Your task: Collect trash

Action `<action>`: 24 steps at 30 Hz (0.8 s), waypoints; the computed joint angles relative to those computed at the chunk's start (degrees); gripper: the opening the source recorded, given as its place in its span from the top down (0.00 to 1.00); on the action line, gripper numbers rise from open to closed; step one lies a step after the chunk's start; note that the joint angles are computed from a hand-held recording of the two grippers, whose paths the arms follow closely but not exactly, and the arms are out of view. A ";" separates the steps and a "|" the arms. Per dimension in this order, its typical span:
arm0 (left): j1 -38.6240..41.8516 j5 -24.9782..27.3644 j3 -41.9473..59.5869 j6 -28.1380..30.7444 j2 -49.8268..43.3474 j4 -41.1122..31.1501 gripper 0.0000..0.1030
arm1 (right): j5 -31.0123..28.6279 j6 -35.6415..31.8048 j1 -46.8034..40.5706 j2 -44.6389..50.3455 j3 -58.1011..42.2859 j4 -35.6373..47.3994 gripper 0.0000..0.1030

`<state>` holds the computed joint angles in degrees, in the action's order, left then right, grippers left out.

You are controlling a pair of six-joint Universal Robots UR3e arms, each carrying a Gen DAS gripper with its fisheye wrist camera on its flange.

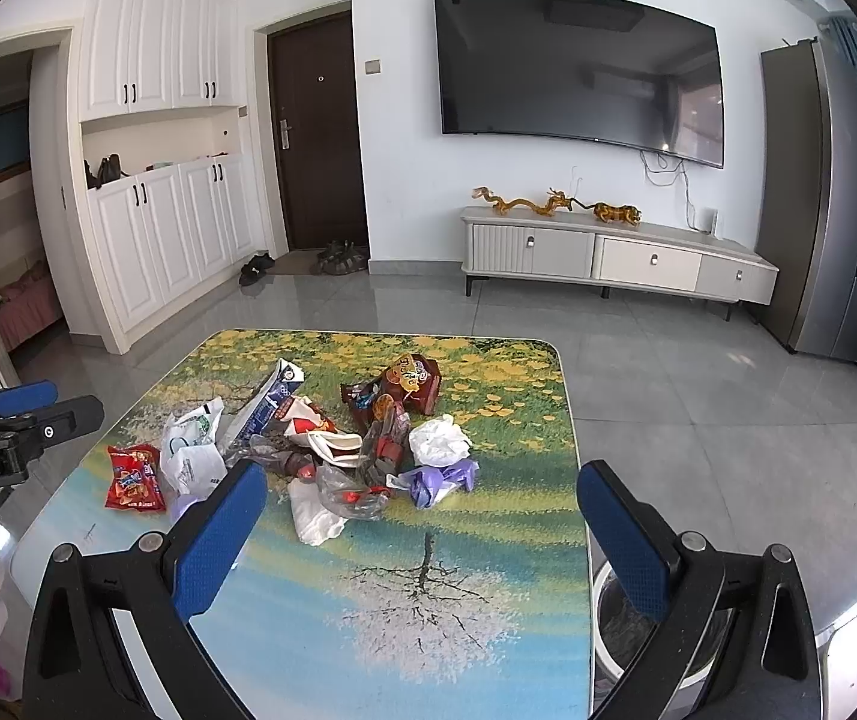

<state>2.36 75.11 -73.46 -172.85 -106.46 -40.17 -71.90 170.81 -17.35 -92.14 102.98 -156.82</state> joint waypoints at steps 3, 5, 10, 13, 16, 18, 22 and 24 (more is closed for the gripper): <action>-0.17 0.64 -0.43 0.03 0.01 1.03 0.09 | -0.33 0.09 0.22 0.22 -0.14 -0.04 0.00; -0.29 1.17 -1.04 -0.01 0.13 1.88 0.09 | -0.57 0.19 0.32 0.25 -0.18 -0.11 0.00; -0.38 1.67 -0.94 -0.21 -0.22 2.57 0.09 | 1.17 1.23 -0.40 0.65 -0.44 0.01 0.00; -0.01 1.68 -1.11 -0.16 -0.20 2.73 0.09 | 1.29 1.87 -0.36 1.32 -1.50 1.08 0.00; 0.05 1.72 -1.07 -0.16 -0.37 2.84 0.09 | 5.71 2.55 -2.13 1.30 -1.85 2.95 0.00; 0.33 1.19 -0.69 -0.13 -0.62 2.42 0.09 | 8.15 3.12 -3.00 1.57 -2.29 4.31 0.00; 1.04 -0.42 -0.33 -0.55 -0.90 2.10 0.09 | 11.44 3.35 -4.01 1.72 -2.75 5.73 0.00; 1.59 -1.61 -0.19 -0.77 -1.00 1.78 0.09 | 12.04 3.13 -3.88 1.92 -3.30 6.56 0.00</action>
<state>3.95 73.49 -73.65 -173.62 -107.46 -38.39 -59.86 173.94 -21.23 -90.22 99.69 -150.26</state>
